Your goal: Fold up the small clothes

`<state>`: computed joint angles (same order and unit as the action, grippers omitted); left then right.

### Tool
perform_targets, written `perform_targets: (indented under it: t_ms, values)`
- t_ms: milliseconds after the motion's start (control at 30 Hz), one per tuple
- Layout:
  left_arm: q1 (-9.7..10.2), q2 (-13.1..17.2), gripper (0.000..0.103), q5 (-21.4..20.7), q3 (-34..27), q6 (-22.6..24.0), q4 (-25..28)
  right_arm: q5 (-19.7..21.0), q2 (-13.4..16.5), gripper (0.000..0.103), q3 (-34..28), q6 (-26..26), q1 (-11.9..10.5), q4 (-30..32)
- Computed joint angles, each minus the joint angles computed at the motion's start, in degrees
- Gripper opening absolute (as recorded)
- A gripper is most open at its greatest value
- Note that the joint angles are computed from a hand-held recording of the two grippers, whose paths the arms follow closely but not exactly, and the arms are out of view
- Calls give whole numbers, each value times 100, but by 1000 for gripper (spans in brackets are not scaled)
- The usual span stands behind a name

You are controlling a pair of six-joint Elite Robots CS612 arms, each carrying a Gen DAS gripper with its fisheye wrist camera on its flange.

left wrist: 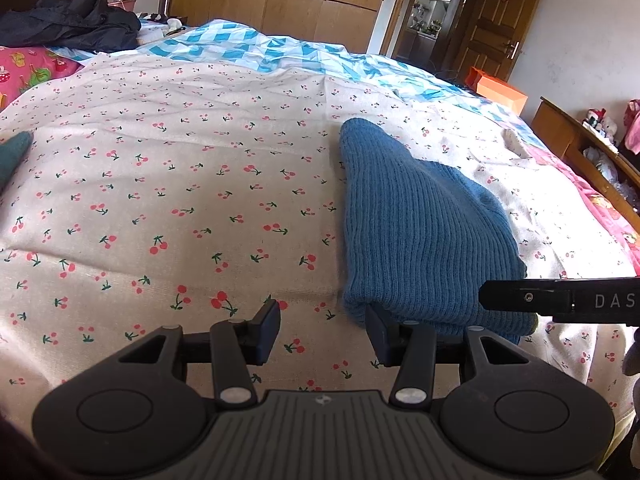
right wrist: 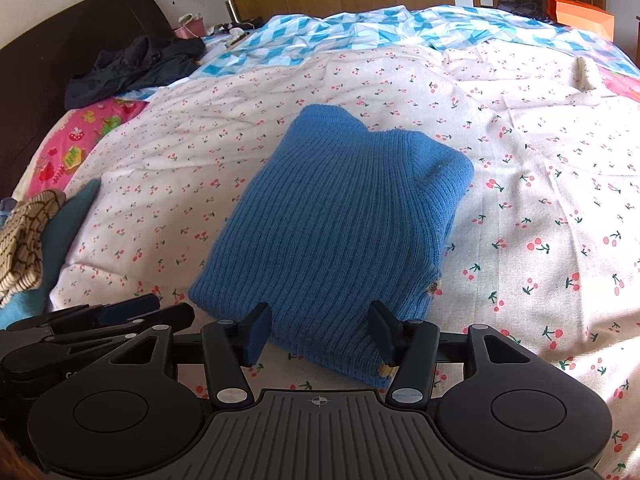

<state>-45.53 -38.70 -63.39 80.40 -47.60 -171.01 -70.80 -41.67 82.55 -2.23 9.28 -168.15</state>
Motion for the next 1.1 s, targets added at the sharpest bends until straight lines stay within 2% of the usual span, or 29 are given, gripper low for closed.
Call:
perform_targets:
  t_ms: [100,333,600,667,800,933,1033,1100]
  values:
    - [-2,-5,51,-1,0,-1,12,85,-4,58,23,118,-24,-79]
    - [24,-39,52,-35,13,89,-182,104,-33,61,96,313,-89,-264]
    - [210,76,55,-406,-276,417,-382,73,128,69,-88,816,-212,-511]
    - [279,145,61,-621,-401,494,-493,232,218,70,-202,1043,-270,-505]
    - [435,330,66,-1192,-706,548,-663,772,405,72,-428,1518,-393,-396]
    - [530,522,72,-1514,-1027,678,-533,890,609,73,-651,1820,-457,-385]
    - [612,634,72,-1830,-1179,607,-332,1483,813,75,-818,2327,-579,-365]
    - [656,687,72,-1972,-1223,476,-283,1700,928,75,-931,2529,-619,-293]
